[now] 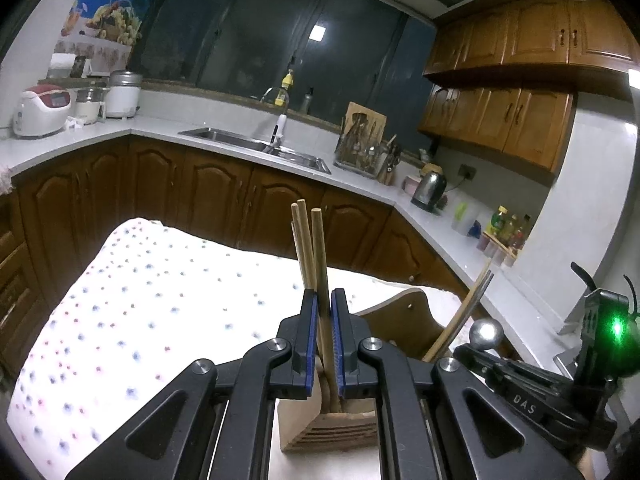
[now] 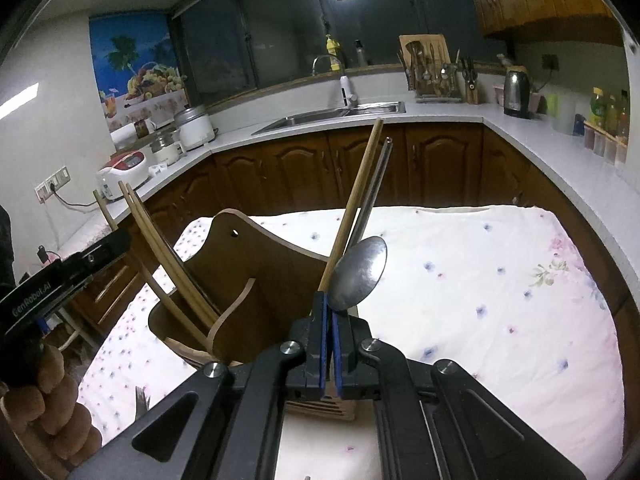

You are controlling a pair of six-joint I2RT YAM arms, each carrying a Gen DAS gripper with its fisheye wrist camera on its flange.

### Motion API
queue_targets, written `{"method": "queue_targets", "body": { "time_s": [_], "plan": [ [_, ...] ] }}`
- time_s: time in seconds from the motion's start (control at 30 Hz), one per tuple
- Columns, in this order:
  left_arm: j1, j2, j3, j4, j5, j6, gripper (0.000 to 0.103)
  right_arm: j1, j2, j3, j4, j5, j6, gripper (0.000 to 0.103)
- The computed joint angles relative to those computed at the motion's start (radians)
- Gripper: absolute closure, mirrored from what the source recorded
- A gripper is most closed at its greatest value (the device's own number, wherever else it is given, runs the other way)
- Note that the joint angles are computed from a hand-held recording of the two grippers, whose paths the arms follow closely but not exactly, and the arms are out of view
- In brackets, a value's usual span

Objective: Organize utensils

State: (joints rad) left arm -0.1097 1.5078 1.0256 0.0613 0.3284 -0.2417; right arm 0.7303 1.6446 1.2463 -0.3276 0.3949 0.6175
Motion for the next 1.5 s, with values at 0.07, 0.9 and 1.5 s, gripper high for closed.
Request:
{"method": "queue_targets", "body": {
  "time_s": [0.07,0.9,1.5],
  "plan": [
    [0.003,0.005,0.015,-0.016,0.005,0.002,0.098,-0.007,-0.006,-0.010,0.013,-0.017,0.006,0.097],
    [0.028,-0.239,-0.093,-0.178,-0.088,-0.054,0.007,0.075,-0.130,-0.106,0.011,0.089,0.097,0.012],
    [0.222,-0.674,-0.231,-0.540,0.084,0.037,0.005,0.325,-0.293,-0.231,-0.030,0.265,0.245,0.012]
  ]
}}
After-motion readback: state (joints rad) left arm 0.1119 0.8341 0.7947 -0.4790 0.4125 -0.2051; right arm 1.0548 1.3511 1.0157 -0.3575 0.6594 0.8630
